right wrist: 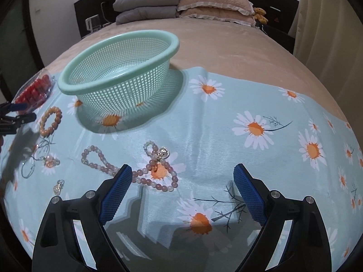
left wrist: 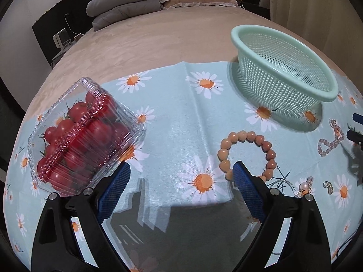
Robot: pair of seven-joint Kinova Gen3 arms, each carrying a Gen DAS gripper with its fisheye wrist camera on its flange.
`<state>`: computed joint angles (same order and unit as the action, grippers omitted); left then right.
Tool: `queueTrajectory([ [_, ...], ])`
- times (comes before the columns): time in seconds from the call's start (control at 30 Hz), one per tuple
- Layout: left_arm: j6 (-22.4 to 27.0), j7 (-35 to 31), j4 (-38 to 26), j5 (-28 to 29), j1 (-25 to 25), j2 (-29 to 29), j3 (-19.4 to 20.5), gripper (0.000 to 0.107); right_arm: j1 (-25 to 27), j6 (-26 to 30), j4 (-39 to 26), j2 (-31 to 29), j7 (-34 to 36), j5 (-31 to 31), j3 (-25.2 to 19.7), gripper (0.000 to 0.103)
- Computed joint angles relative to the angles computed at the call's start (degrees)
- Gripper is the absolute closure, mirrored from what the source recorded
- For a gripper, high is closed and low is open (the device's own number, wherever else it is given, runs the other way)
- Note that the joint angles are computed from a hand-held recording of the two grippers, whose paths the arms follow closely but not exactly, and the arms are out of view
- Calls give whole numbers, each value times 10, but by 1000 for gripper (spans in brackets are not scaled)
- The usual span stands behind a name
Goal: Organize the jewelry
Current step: 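Grasp the wooden bead bracelet with the left gripper while the right grasps the pink necklace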
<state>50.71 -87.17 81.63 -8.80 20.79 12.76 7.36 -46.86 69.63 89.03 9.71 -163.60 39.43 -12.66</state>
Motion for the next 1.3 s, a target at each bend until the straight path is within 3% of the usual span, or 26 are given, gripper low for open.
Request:
queueTrajectory([
  [0.1, 0, -4, -6, -6, 7, 9, 3, 22, -6, 21, -23, 24, 26, -3, 1, 20],
  [0.2, 11, -15, -18, -1, 10, 24, 6, 30, -11, 29, -38, 38, 40, -10, 9, 35],
  [0.3, 30, -23, -31, -11, 24, 38, 5, 36, -7, 8, -33, 34, 36, -22, 16, 42],
  [0.5, 33, -40, -30, -7, 31, 36, 7, 55, 33, -66, -18, 15, 77, -102, 14, 93],
  [0.53, 33, -42, -28, -10, 35, 35, 7, 62, 36, -67, -22, 16, 91, -113, 12, 95],
  [0.7, 51, -31, -30, -53, 67, 34, 4, 79, 43, -82, -23, 7, 132, -151, 8, 97],
  [0.83, 76, -21, -38, -57, 73, 30, 2, 95, 34, -103, -5, -24, 110, -137, 2, 97],
  [1.0, 97, -39, -33, -17, 51, 8, 14, 96, 39, -109, 15, -57, 87, -122, -16, 97],
  [1.17, 93, -42, -28, -11, 47, -15, 20, 96, 53, -125, 25, -80, 80, -110, -33, 97],
  [1.3, 123, -39, -53, -22, 48, -5, 18, 95, 56, -123, 25, -89, 83, -104, -46, 97],
])
